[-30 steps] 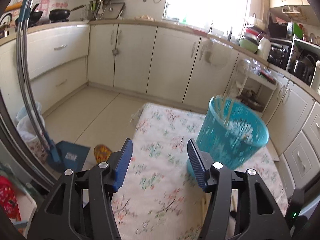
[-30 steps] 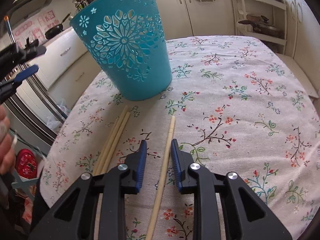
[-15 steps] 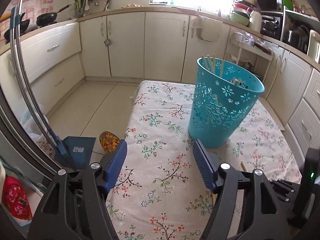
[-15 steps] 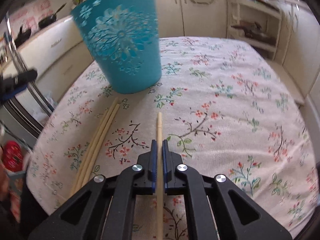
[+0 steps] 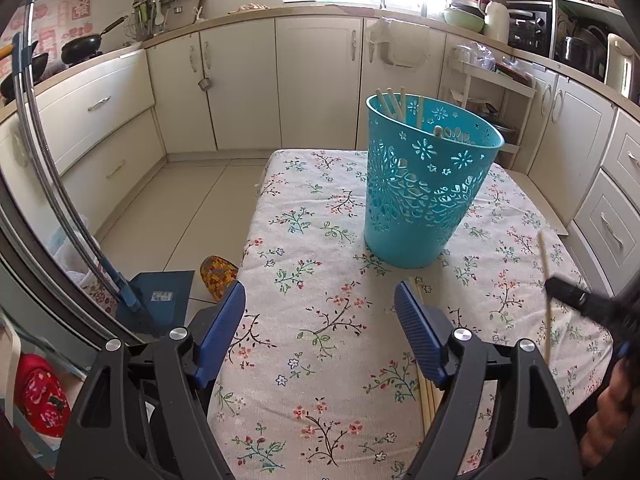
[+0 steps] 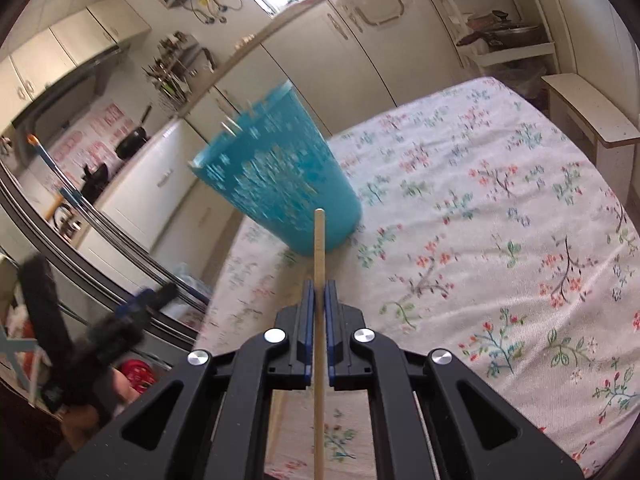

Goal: Organize utensils
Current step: 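Carry the chopstick with the right gripper over the basket and release it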

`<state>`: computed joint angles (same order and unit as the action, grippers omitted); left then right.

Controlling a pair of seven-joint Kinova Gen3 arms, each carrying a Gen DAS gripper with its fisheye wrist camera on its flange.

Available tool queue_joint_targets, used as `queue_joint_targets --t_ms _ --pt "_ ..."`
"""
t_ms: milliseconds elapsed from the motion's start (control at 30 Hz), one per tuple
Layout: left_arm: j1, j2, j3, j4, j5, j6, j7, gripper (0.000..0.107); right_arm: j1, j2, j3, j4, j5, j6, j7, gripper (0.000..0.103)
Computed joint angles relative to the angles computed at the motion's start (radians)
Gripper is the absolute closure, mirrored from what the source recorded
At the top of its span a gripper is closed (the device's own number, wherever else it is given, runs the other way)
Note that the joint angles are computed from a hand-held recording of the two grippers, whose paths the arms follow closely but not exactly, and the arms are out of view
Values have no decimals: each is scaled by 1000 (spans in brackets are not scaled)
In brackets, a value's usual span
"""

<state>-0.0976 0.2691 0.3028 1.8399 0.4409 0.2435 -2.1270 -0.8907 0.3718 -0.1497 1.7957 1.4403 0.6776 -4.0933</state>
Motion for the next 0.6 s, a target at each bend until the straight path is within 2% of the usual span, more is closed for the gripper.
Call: queue_joint_targets --t_ms 267,433,500,600 --pt "2 15 -25 -9 -2 37 7 34 18 -35 -12 -66 159 61 -1 97" --pt "-6 17 -30 -13 12 56 6 34 22 -3 7 -219 206 132 138 97" --pt "-16 16 -24 -12 25 63 -6 33 5 38 23 -305 214 205 211 97" --pt "-23 15 -24 -13 44 79 -21 33 -44 127 89 -442 214 315 307 97"
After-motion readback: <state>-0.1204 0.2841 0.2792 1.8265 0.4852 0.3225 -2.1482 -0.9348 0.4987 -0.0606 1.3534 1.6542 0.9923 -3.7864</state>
